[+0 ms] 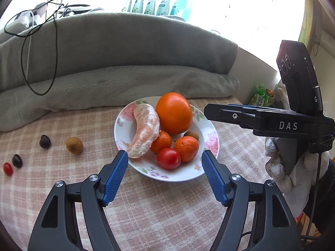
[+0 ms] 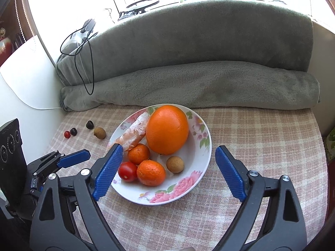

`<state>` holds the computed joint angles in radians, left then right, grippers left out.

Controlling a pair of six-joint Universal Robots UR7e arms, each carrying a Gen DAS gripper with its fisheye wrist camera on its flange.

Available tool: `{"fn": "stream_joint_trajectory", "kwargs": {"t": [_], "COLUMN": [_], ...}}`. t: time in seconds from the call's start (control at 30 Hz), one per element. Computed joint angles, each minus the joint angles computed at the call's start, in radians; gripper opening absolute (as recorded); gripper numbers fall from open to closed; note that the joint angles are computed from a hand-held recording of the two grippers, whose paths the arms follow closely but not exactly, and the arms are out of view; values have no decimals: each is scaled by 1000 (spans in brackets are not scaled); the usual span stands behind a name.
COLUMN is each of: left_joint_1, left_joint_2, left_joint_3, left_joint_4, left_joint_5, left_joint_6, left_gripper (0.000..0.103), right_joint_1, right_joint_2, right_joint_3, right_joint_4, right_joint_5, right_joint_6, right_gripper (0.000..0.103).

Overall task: Organize fruits
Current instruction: 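Lower the tomato and kiwi into the plate and open both tools, then move both tools away from the plate toward the dark round fruits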

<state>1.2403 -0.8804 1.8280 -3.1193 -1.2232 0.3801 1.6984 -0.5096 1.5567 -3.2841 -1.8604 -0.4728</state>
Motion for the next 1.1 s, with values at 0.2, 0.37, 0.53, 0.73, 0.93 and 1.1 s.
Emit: {"fn": "stream_joint_trajectory", "kwargs": {"t": [0.2, 0.37, 0.53, 0.73, 0.93, 1.1], "left_joint_1": [3, 11, 20, 36, 57, 78], "left_joint_2": [-21, -38, -58, -82, -106, -125], "left_joint_3": [13, 18, 23, 28, 31, 29], "left_joint_4": [-18, -28, -33, -41, -54, -63], "left_joint_5": [4, 6, 5, 13, 26, 46], "left_joint_6": [2, 5, 9, 16, 19, 29], "left_gripper": [73, 73, 73, 73, 73, 73], "right_joint_1": [11, 24, 38, 58, 77, 92], "right_joint_2": [6, 11, 21, 40, 67, 92], "right_joint_3": [-3, -8, -19, -40, -71, -104], "right_joint_4": [-1, -4, 2, 13, 35, 61], "right_joint_5": [0, -1, -4, -8, -8, -4], "right_joint_6": [-8, -16, -19, -26, -27, -26], "right_gripper": [92, 92, 92, 92, 92, 92]}}
